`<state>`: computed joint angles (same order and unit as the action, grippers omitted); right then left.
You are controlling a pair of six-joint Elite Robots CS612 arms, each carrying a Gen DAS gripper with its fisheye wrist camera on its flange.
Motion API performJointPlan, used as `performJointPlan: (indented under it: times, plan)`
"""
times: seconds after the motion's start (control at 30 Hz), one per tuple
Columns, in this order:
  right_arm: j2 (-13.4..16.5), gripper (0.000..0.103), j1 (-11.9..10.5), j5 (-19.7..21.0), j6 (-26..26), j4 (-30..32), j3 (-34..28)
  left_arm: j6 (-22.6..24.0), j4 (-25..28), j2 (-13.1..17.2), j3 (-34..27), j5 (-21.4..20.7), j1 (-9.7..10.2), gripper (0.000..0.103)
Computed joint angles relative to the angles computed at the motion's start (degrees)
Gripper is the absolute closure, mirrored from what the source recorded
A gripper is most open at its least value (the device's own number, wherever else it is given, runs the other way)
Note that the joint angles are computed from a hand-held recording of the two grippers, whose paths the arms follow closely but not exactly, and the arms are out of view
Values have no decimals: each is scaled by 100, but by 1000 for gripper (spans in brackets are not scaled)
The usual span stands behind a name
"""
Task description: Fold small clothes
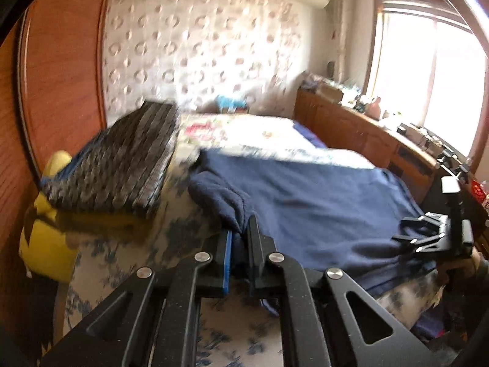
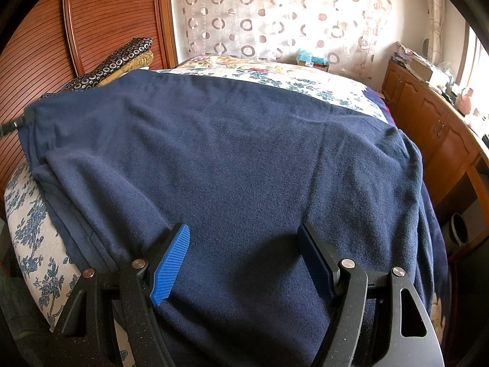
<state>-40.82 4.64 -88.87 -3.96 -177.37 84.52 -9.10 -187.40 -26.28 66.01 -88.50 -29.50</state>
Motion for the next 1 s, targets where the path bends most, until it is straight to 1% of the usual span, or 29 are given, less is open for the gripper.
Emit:
performJointPlan:
  times: [0.07,0.27,0.37,0.5,0.67,0.8,0.9,1.0]
  plan:
    - [-3,28,1,-7,6,2,2,78,-32,23,-80,-78,-18,94]
    - [-55,29,-5,-71,61,136,8,286,119,195,-570,-464,-56,95]
    - [-115,29,-11,-146,104,-15,102,458,209,288,-864,-661,-98,95]
    - [-246,29,-46,-171,170,-328,305,707,271,358,-1105,-839,-172,95]
    - [-400,30,-49,-323,172,-626,533,841,496,468,-1456,-1161,-204,95]
    - [-509,30,-40,-381,233,-871,723,899,504,455,-1566,-1385,-263,95]
    - [-540,30,-43,-394,279,-1031,822,1026,495,411,-1546,-1495,-305,95]
    - [-550,30,-47,-357,352,-1102,879,1157,738,389,-1515,-1637,-327,94]
